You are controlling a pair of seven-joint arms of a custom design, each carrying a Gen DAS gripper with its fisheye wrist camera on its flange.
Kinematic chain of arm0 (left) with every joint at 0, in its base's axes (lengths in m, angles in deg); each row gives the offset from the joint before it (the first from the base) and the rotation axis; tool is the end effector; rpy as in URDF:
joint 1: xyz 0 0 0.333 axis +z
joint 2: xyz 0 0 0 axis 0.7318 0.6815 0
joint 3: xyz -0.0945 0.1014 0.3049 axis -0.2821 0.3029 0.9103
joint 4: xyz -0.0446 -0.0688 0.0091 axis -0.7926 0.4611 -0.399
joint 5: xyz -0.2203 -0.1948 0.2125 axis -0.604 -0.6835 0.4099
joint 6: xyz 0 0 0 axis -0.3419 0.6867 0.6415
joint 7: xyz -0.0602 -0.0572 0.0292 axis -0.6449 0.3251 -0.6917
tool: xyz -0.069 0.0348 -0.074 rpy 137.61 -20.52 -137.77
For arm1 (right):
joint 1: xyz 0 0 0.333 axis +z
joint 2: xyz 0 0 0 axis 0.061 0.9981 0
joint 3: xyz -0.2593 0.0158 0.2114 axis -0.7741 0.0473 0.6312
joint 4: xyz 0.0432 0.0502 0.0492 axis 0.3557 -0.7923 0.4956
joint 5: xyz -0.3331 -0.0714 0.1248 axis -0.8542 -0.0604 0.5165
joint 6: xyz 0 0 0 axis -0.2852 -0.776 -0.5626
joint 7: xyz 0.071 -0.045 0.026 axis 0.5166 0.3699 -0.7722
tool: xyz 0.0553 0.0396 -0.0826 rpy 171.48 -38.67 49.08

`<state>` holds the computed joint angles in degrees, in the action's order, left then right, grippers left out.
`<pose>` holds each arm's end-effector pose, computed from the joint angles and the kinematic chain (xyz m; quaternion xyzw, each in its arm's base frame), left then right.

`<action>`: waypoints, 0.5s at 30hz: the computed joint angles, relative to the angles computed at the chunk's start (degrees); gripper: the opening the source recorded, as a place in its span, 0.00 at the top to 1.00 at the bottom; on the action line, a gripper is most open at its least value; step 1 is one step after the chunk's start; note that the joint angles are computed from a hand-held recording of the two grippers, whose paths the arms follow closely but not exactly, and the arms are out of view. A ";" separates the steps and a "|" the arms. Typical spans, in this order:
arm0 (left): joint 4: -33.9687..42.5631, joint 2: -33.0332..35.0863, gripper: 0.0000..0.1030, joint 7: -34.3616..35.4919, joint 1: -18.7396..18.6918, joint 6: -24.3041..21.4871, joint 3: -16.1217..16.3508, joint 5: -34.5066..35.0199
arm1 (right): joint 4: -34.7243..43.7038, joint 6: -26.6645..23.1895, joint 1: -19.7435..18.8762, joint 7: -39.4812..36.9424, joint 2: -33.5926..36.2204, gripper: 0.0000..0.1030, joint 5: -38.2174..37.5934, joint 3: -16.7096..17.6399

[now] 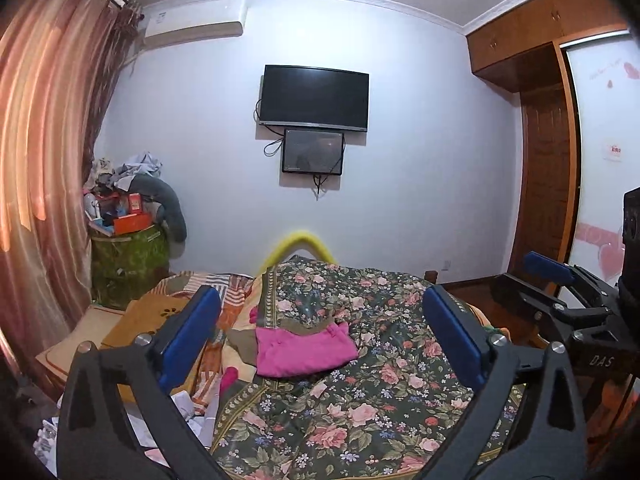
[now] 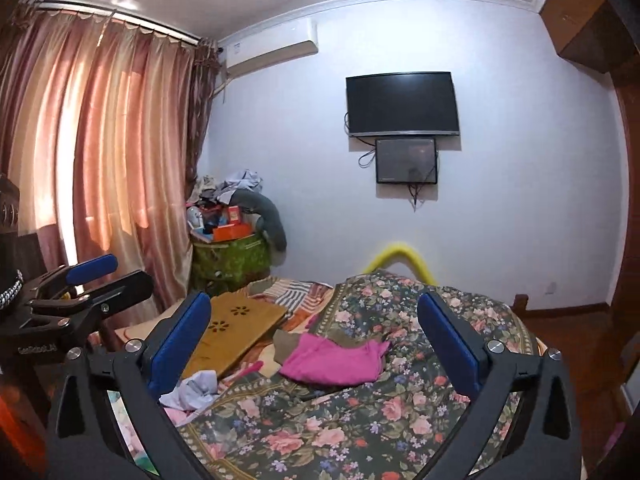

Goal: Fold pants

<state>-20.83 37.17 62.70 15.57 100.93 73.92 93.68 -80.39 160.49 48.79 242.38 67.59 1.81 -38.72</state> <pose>0.5187 -0.3688 0.6984 -0.3784 0.6658 -0.5752 0.2876 0.4755 0.4587 0.7314 -0.5206 0.5614 -0.4550 0.4547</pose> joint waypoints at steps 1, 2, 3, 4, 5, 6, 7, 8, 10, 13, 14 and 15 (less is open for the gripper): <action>-0.26 -0.15 0.01 -0.25 -0.23 0.06 0.28 0.16 | -0.25 -0.29 0.20 0.41 -0.17 0.00 -0.21 -0.01; -0.43 -0.25 0.01 -0.81 -0.79 0.05 0.91 0.49 | -0.11 -0.52 0.17 0.43 -0.11 0.00 -0.25 -0.02; -0.58 -0.29 0.01 -1.53 -1.36 0.08 1.61 0.89 | -0.70 -1.13 0.64 1.00 -0.43 0.00 -0.82 0.05; -0.89 -0.46 0.01 -2.13 -1.73 0.21 2.10 1.31 | -1.32 -1.78 1.04 1.51 -0.78 0.00 -1.39 0.21; -0.76 -0.35 0.01 -2.66 -2.03 0.09 2.47 1.65 | -1.62 -1.98 1.01 1.61 -0.99 0.00 -1.59 0.39; -0.68 -0.25 0.01 -2.92 -1.96 0.00 2.41 1.85 | -1.83 -1.84 0.85 1.63 -1.17 0.00 -1.59 0.60; -0.79 -0.26 0.01 -2.73 -1.35 0.01 1.78 1.77 | -1.92 -1.72 0.70 1.58 -1.31 0.00 -1.52 0.82; -0.77 -0.16 0.01 -2.44 -0.80 -0.07 1.09 1.57 | -2.07 -1.50 0.54 1.65 -1.43 0.00 -1.50 0.97; -0.65 -0.03 0.00 -2.55 -0.65 -0.38 0.91 1.56 | -2.28 -1.49 0.41 1.79 -1.55 0.00 -1.70 1.24; -0.21 0.38 0.01 -3.45 -1.14 -0.62 1.68 2.16 | -2.02 -1.84 0.42 1.70 -1.38 0.00 -1.92 1.41; 0.10 0.55 0.00 -3.60 -1.08 -0.77 1.69 2.29 | -2.07 -1.84 0.44 1.73 -1.37 0.00 -1.95 1.46; 0.36 0.70 0.00 -3.82 -1.11 -0.92 1.80 2.50 | -2.08 -1.85 0.42 1.66 -1.37 0.00 -1.85 1.50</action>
